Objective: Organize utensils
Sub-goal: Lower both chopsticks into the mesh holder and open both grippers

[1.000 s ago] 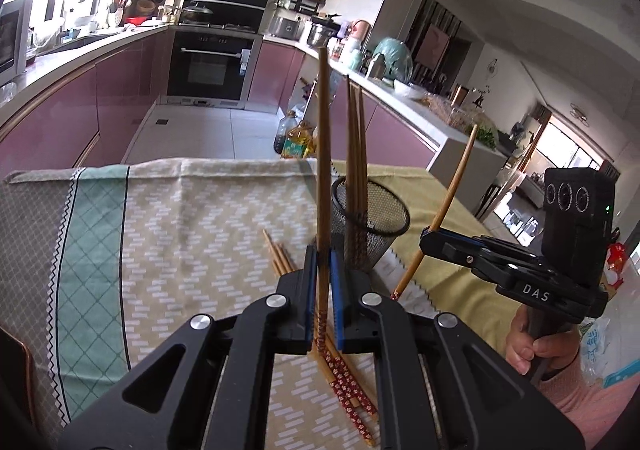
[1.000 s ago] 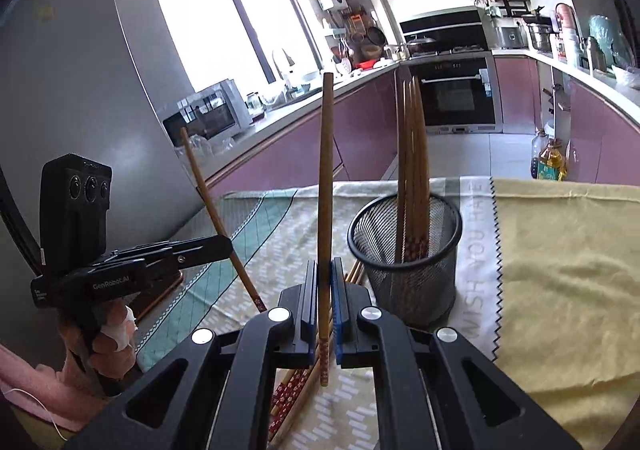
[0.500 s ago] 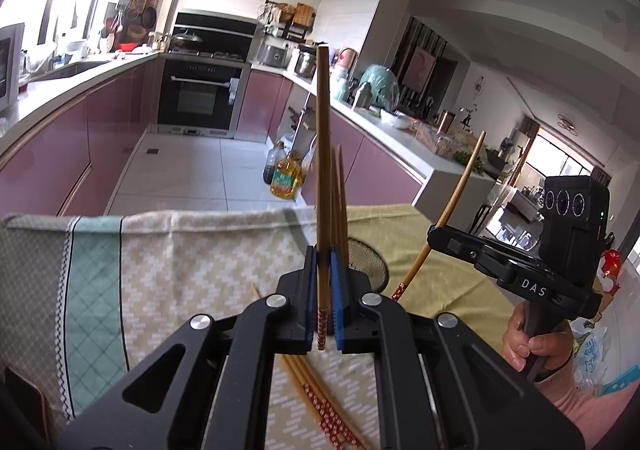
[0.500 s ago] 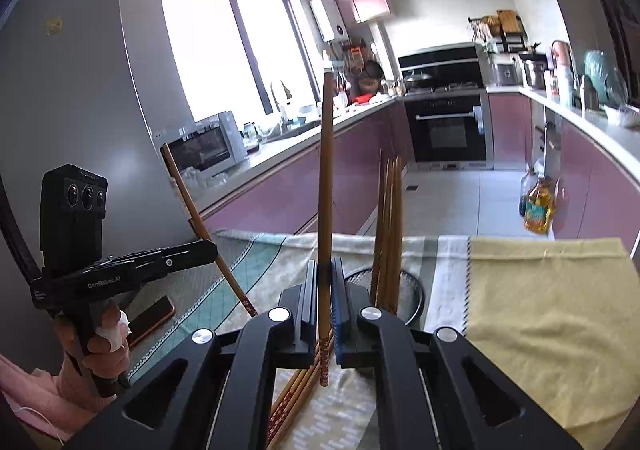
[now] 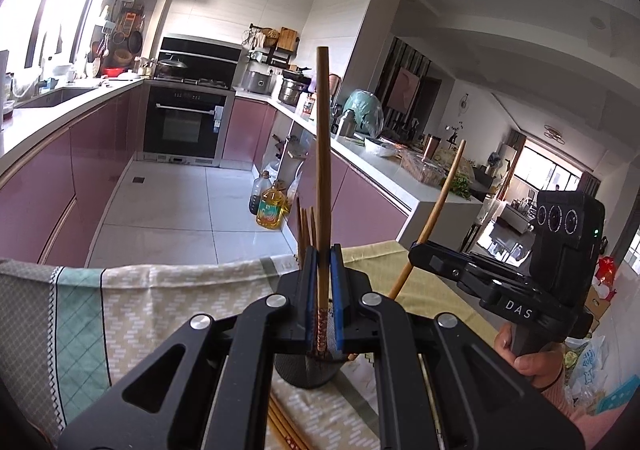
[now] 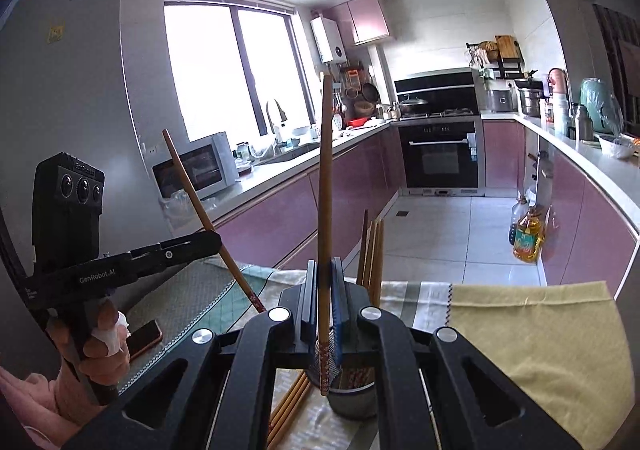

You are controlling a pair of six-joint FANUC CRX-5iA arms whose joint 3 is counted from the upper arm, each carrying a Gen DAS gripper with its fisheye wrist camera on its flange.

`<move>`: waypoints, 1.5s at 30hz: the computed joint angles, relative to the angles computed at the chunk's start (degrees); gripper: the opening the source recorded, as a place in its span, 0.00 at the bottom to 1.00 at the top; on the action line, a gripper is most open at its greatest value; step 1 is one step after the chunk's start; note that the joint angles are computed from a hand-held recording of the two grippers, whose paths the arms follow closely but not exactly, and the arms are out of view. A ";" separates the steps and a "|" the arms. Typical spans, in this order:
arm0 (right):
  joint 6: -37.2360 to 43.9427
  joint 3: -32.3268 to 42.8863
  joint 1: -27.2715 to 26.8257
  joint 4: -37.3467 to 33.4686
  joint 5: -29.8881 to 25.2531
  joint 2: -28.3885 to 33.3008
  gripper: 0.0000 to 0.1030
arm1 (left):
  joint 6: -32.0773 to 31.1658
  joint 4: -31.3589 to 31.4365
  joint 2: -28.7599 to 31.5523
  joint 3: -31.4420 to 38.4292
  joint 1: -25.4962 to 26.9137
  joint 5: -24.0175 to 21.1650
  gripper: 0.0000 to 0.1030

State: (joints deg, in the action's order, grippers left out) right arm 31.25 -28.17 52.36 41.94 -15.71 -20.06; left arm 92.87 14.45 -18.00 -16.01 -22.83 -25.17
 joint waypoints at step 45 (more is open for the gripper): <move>19.36 12.88 -1.77 -25.41 -13.61 11.47 0.07 | 3.85 -9.12 15.42 12.19 -1.40 -14.16 0.13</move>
State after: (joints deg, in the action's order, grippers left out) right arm 50.61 -15.30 50.59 16.53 -29.32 -8.59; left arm 96.72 5.34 -2.58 -3.82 -24.23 -39.32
